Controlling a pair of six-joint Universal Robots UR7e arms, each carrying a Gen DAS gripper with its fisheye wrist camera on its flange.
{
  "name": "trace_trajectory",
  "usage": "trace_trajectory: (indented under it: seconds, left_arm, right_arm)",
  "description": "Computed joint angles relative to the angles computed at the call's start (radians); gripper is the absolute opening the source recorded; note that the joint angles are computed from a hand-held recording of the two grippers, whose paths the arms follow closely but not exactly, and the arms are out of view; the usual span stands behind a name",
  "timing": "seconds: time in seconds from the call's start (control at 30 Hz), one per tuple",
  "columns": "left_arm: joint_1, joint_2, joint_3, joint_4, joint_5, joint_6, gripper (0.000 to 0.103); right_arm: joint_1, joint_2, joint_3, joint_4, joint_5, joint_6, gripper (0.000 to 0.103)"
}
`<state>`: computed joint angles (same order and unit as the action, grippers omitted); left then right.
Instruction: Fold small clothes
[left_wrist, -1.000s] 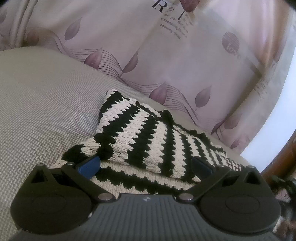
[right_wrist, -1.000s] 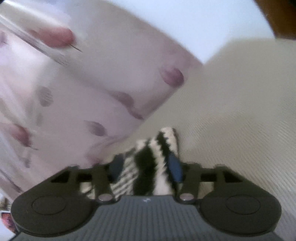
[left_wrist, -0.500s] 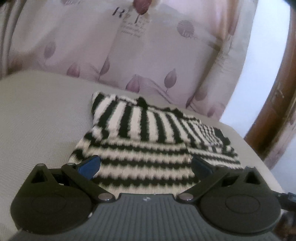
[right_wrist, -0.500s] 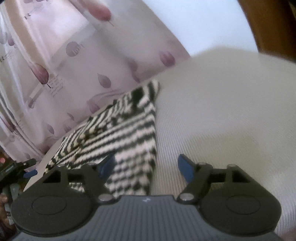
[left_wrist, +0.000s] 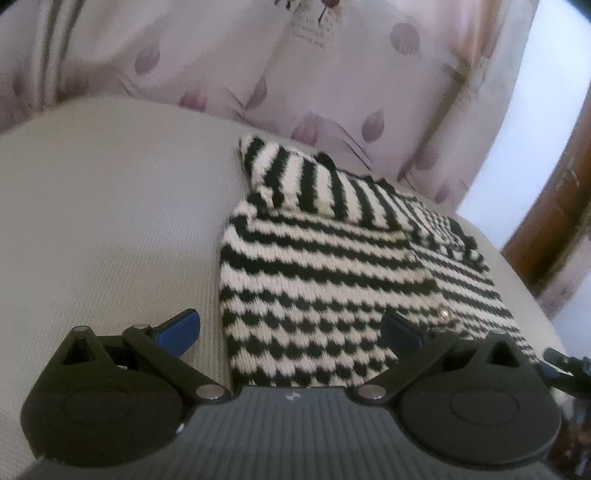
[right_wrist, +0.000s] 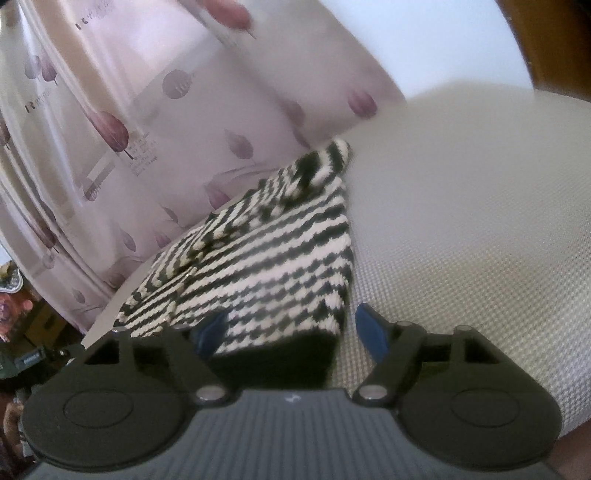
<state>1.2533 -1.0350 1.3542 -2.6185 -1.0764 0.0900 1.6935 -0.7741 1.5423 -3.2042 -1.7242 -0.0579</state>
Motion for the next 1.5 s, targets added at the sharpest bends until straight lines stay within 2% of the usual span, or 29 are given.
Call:
trace_trajectory:
  seconds: [0.07,0.3,0.43,0.47,0.63,0.83,1.03,1.1,1.17,1.33,1.4,1.5]
  left_arm:
    - [0.011,-0.005,-0.005,0.040,-0.037,-0.034,0.096]
    - [0.005,-0.005,0.004,0.051,-0.039,0.007,0.096]
    - [-0.018,0.005,0.016,0.043,0.023,0.075,0.084]
    - [-0.024,0.007,0.021,0.036,0.043,0.092,0.084]
    - [-0.039,0.015,0.029,0.031,0.091,0.131,0.084]
    - [-0.046,0.022,0.029,0.027,0.117,0.154,0.084]
    - [-0.044,0.018,0.025,0.047,0.109,0.156,0.088]
    - [-0.035,0.008,-0.003,0.124,0.069,0.124,0.088]
    - [-0.014,-0.001,-0.051,0.221,-0.002,0.057,0.088]
    - [0.071,0.008,-0.206,0.429,-0.254,-0.151,0.084]
    - [0.093,0.019,-0.240,0.462,-0.317,-0.175,0.084]
    - [0.106,0.036,-0.267,0.486,-0.375,-0.142,0.086]
  right_arm:
    - [-0.005,0.000,0.006,-0.014,0.017,0.006,0.077]
    - [-0.023,-0.015,0.014,0.031,0.111,0.035,0.077]
    - [-0.021,-0.001,0.003,0.023,0.115,0.024,0.077]
    - [-0.019,0.002,0.000,0.022,0.113,0.021,0.077]
    - [-0.011,0.019,-0.010,0.004,0.083,0.009,0.064]
    - [-0.014,0.016,-0.007,0.003,0.088,0.022,0.063]
    - [-0.020,0.007,-0.006,0.024,0.110,0.045,0.063]
    - [-0.021,0.003,-0.009,0.043,0.113,0.051,0.062]
    - [-0.020,-0.004,-0.017,0.084,0.111,0.048,0.062]
    - [-0.035,-0.029,-0.046,0.212,0.155,0.079,0.062]
    - [-0.045,-0.034,-0.058,0.256,0.185,0.088,0.062]
    - [-0.056,-0.032,-0.078,0.295,0.222,0.090,0.062]
